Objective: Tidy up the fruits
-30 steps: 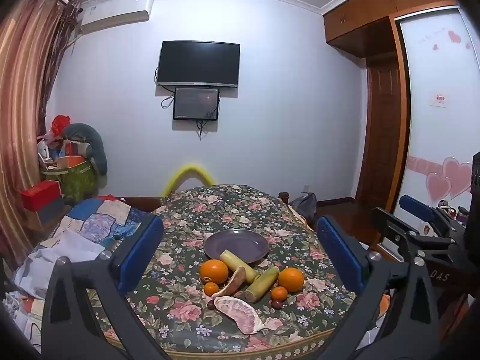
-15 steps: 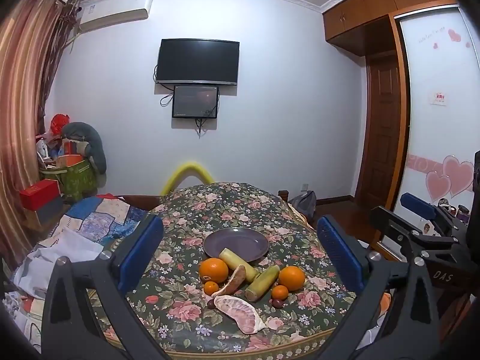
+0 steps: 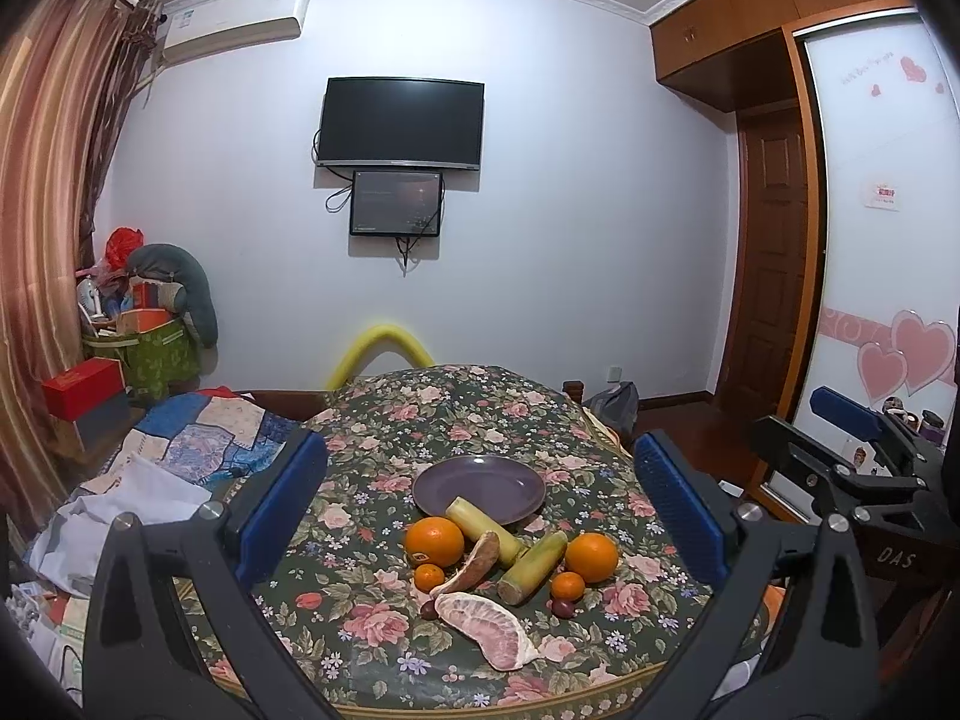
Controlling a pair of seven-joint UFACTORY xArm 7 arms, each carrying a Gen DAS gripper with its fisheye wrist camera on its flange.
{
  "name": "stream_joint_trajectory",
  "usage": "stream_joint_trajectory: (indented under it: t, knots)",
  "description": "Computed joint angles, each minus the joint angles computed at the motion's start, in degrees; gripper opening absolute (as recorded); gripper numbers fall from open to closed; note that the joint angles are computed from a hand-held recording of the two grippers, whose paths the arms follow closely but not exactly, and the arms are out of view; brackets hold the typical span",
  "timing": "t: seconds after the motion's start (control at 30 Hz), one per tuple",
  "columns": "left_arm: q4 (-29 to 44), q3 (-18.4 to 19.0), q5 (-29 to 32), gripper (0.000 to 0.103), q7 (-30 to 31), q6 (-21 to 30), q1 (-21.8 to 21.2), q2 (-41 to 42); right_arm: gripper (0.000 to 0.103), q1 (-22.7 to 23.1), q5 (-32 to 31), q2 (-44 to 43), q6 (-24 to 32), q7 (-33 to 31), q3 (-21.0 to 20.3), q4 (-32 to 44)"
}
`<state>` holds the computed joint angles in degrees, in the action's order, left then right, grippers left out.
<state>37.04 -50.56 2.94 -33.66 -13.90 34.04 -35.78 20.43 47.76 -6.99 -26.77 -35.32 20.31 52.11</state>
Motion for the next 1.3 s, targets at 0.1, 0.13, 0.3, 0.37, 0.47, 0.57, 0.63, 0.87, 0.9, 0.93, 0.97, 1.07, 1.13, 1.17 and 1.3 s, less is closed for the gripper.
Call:
stream_joint_trajectory:
  t: [0.1,0.13,0.3,0.37,0.47,0.57,0.63,0.87,0.9,0.93,0.97,1.07,1.13,1.17,1.3]
  knots:
    - [0.0,-0.4,-0.2,0.103,-0.2,0.0,0.3,-0.2,0.103,0.0,0.5,0.1,0.0,-0.3,0.1,0.2]
    - [0.0,-0.4,-0.2,0.103,-0.2,-0.1,0.3,-0.2,0.103,0.0,0.7,0.0,0.1,-0.6,0.2,0.2]
    - [0.2,-0.3,0.0,0.103,0.0,0.1,0.3,0.0,0.103,0.2,2.4,0.2,-0.3,-2.0,0.4,0.6]
    - [0.2,-0.2,0.1,0.103,0.0,0.1,0.2,0.1,0.103,0.4,2.5,0.1,-0.3,-2.1,0.3,0.6]
    - [0.2,-0.2,0.1,0.103,0.1,0.1,0.1,0.2,0.103,0.6,2.6,0.1,-0.4,-2.2,0.1,0.7]
    - [0.1,-0.1,0.1,0.103,0.1,0.2,-0.1,0.0,0.103,0.7,2.2,0.0,-0.2,-1.6,-0.2,0.5]
    - [0.1,0.1,0.2,0.103,0.2,0.1,-0.3,0.1,0.103,0.6,1.9,-0.1,-0.2,-1.3,-0.3,0.5]
    - [0.2,0.4,0.3,0.103,0.4,0.2,-0.7,0.2,0.103,0.0,1.8,-0.3,0.1,-1.2,0.1,0.4]
    - [0.2,0.4,0.3,0.103,0.4,0.2,-0.8,0.2,0.103,0.0,1.5,-0.3,0.0,-0.9,0.1,0.4]
    - [0.2,0.5,0.3,0.103,0.5,0.2,-0.9,0.2,0.103,-0.1,1.5,-0.3,0.0,-0.9,0.1,0.4]
    - [0.2,0.5,0.3,0.103,0.5,0.3,-1.0,0.1,0.103,-0.1,1.4,-0.3,0.1,-0.8,0.1,0.4]
    - [0.1,0.6,0.2,0.103,0.5,0.3,-1.1,0.1,0.103,-0.2,1.2,-0.4,0.2,-0.5,0.1,0.4]
    - [0.0,0.7,0.2,0.103,0.4,0.2,-1.3,0.2,0.103,-0.3,1.0,-0.5,0.3,-0.3,0.1,0.3]
    - [0.0,0.8,0.1,0.103,0.4,0.2,-1.3,0.1,0.103,-0.4,0.9,-0.5,0.2,-0.2,0.1,0.2]
    - [0.0,1.1,0.1,0.103,0.6,0.2,-1.6,0.2,0.103,-0.6,0.5,-0.5,0.3,0.2,0.2,0.1]
